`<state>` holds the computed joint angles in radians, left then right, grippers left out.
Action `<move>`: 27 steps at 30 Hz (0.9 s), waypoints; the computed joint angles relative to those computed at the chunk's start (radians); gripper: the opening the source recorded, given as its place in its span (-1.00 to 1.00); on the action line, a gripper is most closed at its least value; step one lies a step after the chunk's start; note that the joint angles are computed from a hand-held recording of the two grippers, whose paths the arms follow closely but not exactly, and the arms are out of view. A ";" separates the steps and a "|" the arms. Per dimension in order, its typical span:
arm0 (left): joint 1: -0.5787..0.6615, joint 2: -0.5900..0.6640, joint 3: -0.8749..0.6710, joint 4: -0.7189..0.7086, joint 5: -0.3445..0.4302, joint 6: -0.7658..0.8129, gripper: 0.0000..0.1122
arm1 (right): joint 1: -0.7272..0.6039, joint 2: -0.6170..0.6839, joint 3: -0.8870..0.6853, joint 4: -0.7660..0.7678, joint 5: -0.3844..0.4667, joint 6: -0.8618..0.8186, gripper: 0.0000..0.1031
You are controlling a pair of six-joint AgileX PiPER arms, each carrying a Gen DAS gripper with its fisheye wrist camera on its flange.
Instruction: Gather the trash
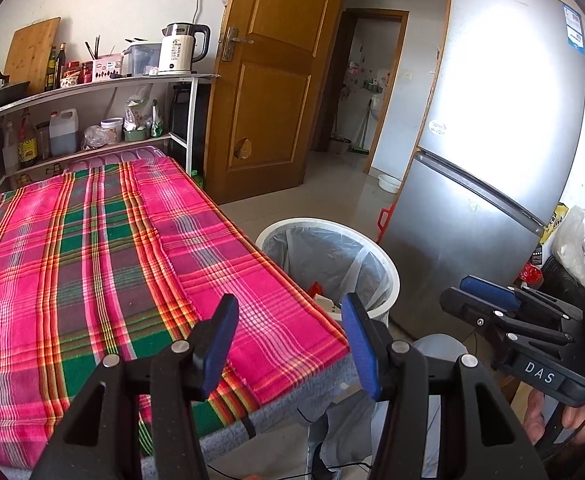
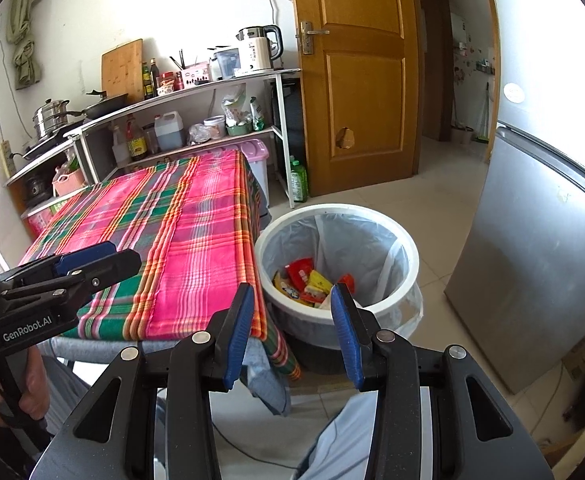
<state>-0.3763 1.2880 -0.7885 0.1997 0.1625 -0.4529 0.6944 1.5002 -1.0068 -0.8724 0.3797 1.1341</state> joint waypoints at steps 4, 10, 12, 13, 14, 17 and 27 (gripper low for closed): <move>-0.002 -0.003 0.005 0.025 0.000 -0.026 0.00 | 0.006 -0.005 0.008 -0.034 0.006 0.033 -0.20; -0.019 -0.002 0.007 0.141 0.002 -0.142 0.00 | 0.007 -0.005 0.012 -0.045 0.008 0.049 -0.20; -0.020 -0.004 0.010 0.149 0.001 -0.149 0.00 | 0.007 -0.005 0.011 -0.045 0.008 0.050 -0.20; -0.020 -0.005 0.012 0.146 -0.001 -0.148 0.00 | 0.007 -0.005 0.012 -0.047 0.008 0.051 -0.20; -0.021 -0.004 0.010 0.152 0.001 -0.155 0.00 | 0.007 -0.005 0.012 -0.046 0.008 0.051 -0.20; -0.023 -0.003 0.009 0.164 0.002 -0.166 0.00 | 0.008 -0.004 0.010 -0.046 0.010 0.051 -0.20; -0.026 -0.005 0.011 0.193 0.002 -0.195 0.00 | 0.008 -0.004 0.010 -0.044 0.009 0.050 -0.20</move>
